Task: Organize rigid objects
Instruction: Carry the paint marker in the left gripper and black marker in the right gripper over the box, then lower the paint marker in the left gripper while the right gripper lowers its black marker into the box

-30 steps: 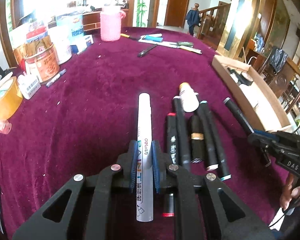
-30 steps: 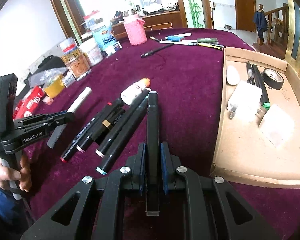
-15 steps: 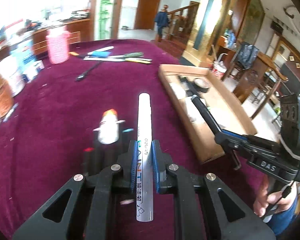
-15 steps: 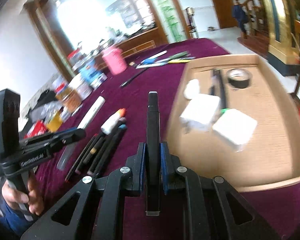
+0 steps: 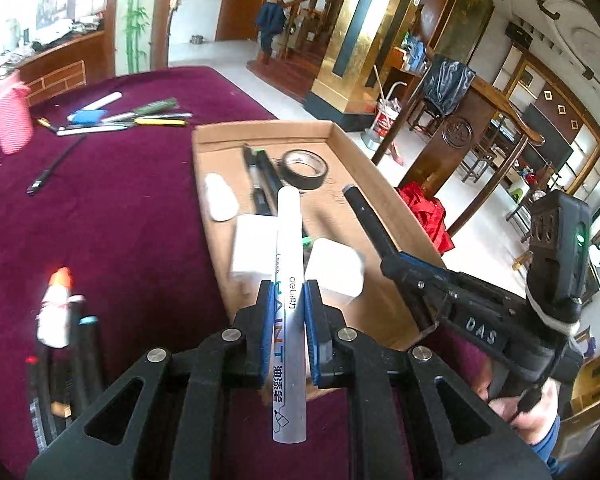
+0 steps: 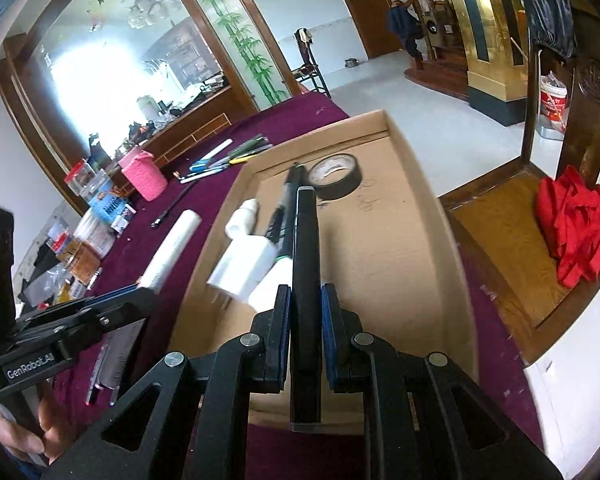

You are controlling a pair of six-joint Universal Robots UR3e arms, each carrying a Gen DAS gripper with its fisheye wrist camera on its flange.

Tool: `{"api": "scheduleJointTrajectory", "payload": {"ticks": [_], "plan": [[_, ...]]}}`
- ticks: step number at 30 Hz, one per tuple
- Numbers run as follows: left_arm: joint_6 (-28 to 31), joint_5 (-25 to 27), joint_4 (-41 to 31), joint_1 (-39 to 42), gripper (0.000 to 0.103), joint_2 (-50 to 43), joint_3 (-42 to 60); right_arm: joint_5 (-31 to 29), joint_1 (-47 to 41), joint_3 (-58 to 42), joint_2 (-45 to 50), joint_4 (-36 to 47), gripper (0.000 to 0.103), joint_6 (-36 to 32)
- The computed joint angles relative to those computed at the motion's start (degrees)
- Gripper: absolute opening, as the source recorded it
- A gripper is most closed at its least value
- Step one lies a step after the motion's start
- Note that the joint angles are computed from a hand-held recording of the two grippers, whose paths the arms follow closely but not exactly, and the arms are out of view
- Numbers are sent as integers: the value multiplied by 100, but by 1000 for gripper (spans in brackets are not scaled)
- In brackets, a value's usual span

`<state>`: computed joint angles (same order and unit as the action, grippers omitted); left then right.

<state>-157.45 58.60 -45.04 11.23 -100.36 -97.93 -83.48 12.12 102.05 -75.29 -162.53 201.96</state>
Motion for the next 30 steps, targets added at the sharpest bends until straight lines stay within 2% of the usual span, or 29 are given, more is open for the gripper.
{"api": "scheduleJointTrajectory", "payload": {"ticks": [6, 17, 24, 30], "plan": [[-601, 113, -267, -540, 12, -939, 1102, 179, -375, -405, 22, 569, 13, -335], [-1637, 210, -784, -1294, 12, -2327, 2854, 583, -922, -2336, 1099, 2048, 13, -500], [-2090, 430, -674, -1577, 12, -2794, 3288, 550, -1038, -3450, 1790, 2904, 13, -626], [-2145, 543, -588, -1666, 12, -2897, 3314, 365, -971, -4165, 2211, 3385, 13, -762]]}}
